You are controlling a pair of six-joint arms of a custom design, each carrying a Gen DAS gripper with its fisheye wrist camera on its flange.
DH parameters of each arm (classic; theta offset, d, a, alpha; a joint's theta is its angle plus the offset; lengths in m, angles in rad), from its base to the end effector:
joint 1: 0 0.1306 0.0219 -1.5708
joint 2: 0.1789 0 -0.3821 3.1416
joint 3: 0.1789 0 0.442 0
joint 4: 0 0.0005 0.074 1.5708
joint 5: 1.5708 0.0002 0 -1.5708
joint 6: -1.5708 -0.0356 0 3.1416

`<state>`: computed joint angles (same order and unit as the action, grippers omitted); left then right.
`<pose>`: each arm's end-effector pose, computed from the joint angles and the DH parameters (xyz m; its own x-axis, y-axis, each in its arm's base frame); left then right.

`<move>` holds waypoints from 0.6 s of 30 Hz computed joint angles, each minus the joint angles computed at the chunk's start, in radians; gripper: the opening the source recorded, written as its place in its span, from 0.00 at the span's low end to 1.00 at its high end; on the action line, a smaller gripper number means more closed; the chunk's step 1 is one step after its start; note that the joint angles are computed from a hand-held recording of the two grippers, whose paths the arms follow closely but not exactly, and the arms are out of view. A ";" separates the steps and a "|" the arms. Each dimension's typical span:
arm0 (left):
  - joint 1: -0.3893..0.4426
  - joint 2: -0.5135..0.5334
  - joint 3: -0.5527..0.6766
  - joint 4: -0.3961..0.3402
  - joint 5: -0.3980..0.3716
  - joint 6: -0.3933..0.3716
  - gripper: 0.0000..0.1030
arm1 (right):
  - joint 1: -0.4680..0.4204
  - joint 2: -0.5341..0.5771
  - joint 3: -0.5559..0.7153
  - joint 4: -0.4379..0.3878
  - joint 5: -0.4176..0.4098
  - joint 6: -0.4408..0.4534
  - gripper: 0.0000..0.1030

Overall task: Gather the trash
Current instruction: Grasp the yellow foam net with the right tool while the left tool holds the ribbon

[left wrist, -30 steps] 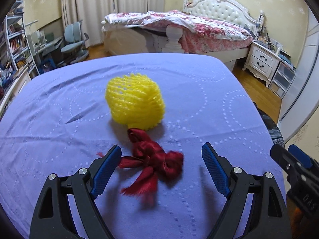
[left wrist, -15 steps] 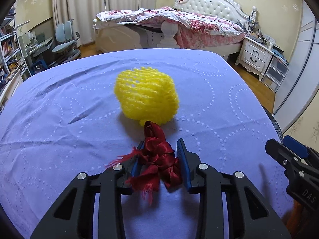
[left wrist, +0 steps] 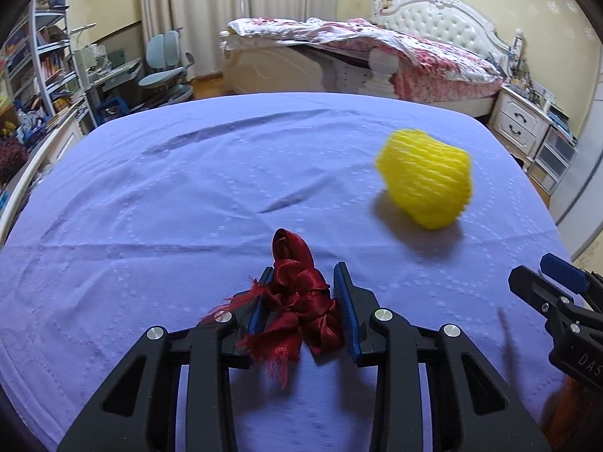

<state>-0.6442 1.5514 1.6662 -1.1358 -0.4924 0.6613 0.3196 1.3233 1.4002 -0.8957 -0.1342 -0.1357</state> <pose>0.4708 -0.3332 0.4685 -0.7418 -0.1197 -0.6599 -0.1569 0.9876 -0.0028 0.4837 0.1646 0.4658 -0.7408 -0.1039 -0.6636 -0.3007 0.9348 0.1892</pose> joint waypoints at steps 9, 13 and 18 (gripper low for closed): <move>0.055 -0.046 -0.050 -0.003 -0.001 0.015 0.34 | 0.077 0.092 0.096 -0.021 0.008 -0.017 0.69; 0.065 -0.051 -0.054 -0.003 -0.001 0.012 0.34 | 0.101 0.133 0.136 -0.016 0.020 -0.038 0.69; 0.075 -0.056 -0.060 0.002 0.008 0.011 0.34 | 0.122 0.181 0.189 -0.018 0.038 -0.065 0.69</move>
<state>-0.5693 1.4958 1.6061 -1.1341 -0.4845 0.6722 0.4417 1.5045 1.5888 -0.9139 -0.0961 -0.2012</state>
